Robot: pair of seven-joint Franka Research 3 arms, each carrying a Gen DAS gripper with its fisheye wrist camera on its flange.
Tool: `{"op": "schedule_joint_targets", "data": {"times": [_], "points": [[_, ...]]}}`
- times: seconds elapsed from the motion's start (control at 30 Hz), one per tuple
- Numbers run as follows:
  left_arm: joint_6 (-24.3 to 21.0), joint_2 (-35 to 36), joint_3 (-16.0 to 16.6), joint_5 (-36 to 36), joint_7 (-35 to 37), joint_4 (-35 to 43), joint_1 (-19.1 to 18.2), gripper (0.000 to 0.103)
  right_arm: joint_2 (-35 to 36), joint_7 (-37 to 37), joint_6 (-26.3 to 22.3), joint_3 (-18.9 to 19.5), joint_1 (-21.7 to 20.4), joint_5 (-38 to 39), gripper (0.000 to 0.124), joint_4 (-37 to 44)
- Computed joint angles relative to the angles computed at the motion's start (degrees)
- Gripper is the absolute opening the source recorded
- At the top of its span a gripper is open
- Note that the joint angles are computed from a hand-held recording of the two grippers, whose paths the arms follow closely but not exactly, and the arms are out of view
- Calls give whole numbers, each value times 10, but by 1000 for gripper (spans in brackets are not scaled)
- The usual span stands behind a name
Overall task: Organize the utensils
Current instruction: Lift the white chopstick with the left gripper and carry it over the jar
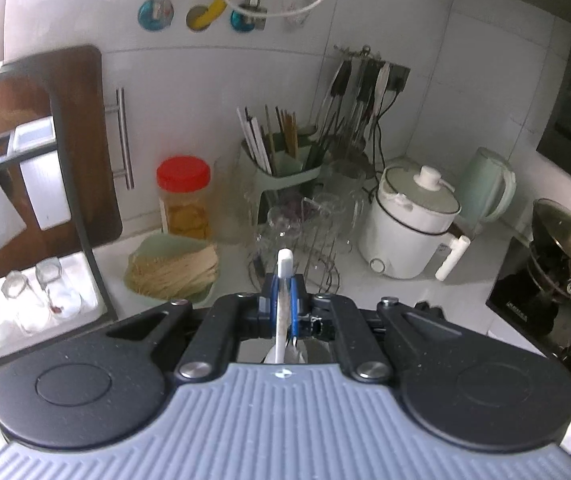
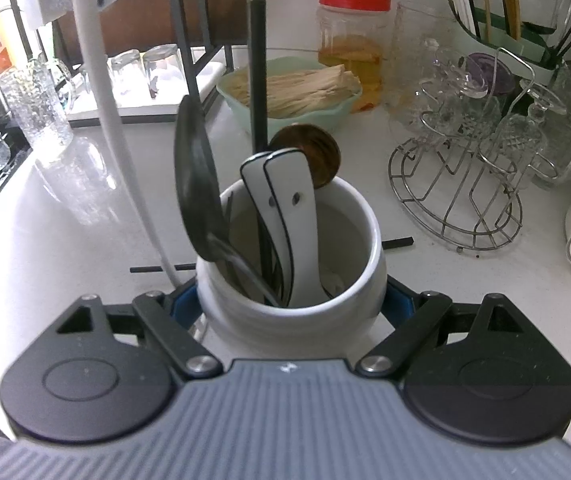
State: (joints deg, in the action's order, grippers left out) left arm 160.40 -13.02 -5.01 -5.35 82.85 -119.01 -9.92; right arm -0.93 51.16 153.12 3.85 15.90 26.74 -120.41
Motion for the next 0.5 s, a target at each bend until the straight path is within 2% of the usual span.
{"op": "schedule_joint_targets", "data": {"times": [0.3,0.5], "points": [[-21,0,-5,21,6,54,7,7,-3,-3,5,0,1,5,91,-5],[-17,4,-9,44,7,84,13,7,-3,1,5,0,2,3,91,-4]]}}
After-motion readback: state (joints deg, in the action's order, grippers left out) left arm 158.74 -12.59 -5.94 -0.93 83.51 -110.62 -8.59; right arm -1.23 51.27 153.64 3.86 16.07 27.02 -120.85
